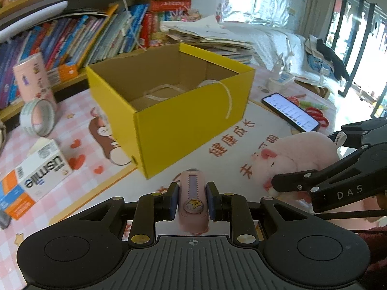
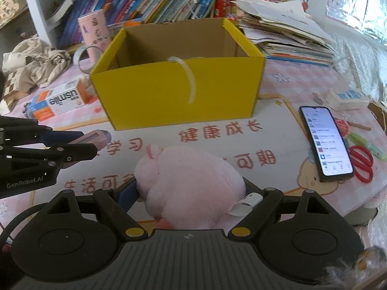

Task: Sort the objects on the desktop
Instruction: 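Lower the pig and pink stick into the yellow box with both grippers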

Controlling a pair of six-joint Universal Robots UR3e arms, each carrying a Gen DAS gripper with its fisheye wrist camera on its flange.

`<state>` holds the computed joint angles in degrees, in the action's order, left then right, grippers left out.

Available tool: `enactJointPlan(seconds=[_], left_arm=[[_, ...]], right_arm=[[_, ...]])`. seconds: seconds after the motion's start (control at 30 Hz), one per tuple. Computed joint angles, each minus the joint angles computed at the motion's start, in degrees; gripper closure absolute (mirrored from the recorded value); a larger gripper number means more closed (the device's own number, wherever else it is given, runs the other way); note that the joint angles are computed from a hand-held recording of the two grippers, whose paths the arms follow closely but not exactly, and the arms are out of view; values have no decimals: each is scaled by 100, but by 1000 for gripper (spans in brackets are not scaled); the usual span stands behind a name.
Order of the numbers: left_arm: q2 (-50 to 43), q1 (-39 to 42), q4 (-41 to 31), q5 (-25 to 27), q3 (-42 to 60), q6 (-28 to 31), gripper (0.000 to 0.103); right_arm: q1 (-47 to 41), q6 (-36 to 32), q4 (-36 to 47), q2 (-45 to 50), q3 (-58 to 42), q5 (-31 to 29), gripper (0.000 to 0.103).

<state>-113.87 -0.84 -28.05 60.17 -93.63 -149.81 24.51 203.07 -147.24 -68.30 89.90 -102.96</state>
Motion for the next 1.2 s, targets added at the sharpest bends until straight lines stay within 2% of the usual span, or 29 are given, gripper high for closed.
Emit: enactJointPlan(seconds=[0.33, 0.67, 0.93, 1.2], left_arm=[[-482, -456, -190, 174, 663, -242, 80], [-1005, -840, -447, 463, 1496, -625, 80], [-1090, -1074, -112, 598, 1935, -1010, 80], [-1198, -1186, 65, 755, 2585, -1678, 80]], right_arm=[[-470, -336, -101, -265, 413, 313, 18], [-1031, -997, -84, -243, 408, 870, 18], [-1469, -1724, -235, -303, 194, 1442, 18], [-1918, -2310, -708, -344, -173, 2227, 18]])
